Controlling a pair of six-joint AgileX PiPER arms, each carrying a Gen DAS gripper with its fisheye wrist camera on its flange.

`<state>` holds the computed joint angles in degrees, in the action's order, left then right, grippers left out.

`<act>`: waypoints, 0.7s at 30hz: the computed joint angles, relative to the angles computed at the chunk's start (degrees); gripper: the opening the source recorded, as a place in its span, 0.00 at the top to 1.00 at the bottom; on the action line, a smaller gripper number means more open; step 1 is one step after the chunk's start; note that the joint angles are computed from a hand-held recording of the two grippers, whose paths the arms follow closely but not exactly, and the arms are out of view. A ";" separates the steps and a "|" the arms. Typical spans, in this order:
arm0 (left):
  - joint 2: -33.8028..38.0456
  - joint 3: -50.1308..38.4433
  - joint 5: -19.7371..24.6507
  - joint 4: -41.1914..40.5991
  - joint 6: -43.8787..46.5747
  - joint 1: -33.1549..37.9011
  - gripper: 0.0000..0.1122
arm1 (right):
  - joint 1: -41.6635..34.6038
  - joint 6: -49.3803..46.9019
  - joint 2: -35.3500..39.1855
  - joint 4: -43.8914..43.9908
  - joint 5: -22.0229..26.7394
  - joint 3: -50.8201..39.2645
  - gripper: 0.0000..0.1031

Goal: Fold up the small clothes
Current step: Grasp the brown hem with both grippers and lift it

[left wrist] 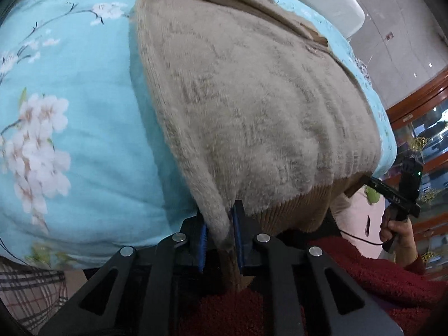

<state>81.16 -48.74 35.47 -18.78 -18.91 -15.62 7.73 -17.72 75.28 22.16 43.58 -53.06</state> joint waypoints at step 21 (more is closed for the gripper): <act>-9.83 -0.24 -1.37 -19.59 23.55 12.21 0.96 | -8.16 -24.40 1.43 32.10 13.08 -10.55 0.92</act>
